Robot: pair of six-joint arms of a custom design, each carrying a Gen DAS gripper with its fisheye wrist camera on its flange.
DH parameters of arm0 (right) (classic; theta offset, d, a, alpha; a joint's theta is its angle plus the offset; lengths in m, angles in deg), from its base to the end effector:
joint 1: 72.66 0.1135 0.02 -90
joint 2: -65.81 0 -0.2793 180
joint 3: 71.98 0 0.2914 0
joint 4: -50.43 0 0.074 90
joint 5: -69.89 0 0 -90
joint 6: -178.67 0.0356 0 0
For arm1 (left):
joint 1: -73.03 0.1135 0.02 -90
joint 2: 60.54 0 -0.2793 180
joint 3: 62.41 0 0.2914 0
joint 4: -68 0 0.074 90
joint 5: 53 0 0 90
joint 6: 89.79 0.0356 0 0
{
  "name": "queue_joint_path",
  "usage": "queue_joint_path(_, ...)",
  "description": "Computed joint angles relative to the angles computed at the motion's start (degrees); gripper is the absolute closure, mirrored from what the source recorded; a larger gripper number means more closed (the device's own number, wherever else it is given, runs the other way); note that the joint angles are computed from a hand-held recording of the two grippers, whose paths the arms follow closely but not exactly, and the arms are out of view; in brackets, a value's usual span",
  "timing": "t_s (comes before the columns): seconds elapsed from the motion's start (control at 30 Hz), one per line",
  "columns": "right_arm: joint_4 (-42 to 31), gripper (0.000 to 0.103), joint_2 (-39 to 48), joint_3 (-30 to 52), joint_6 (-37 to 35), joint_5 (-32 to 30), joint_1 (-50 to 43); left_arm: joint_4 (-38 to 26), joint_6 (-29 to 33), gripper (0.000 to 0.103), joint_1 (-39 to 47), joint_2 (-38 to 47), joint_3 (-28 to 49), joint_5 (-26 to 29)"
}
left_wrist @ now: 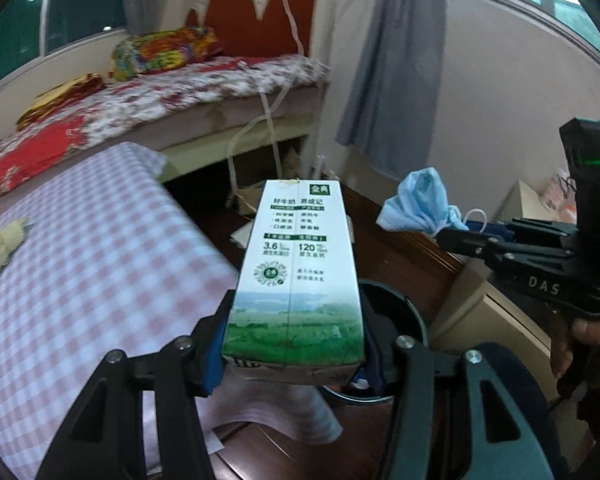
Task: Collect trash
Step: 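Lift the milk carton and face mask with both tools toward the bin, then open both tools over the black bin to drop the carton and mask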
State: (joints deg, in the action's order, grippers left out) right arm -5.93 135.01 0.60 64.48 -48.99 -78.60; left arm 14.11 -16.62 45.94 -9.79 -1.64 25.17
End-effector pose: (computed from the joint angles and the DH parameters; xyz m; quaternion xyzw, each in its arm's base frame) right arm 0.2753 -0.0114 0.3078 -0.2238 0.8941 0.1484 0.3583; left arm 0.1891 -0.0885 0.3051 0.0416 0.9151 -0.0578 0.3969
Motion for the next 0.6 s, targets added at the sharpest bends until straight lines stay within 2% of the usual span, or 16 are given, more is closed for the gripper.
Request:
queue_joint_path(0.33, -1.9, 0.081, 0.9, -3.8, -6.5, 0.6, -10.3, 4.4, -4.2, 0.048, -8.2, 7.5, -0.8, 1.0)
queue_joint_path(0.6, 1.7, 0.081, 1.9, -8.1, -9.4, 4.6, -10.9, 7.3, -7.4, 0.048, -9.7, 12.1, -2.8, 2.4)
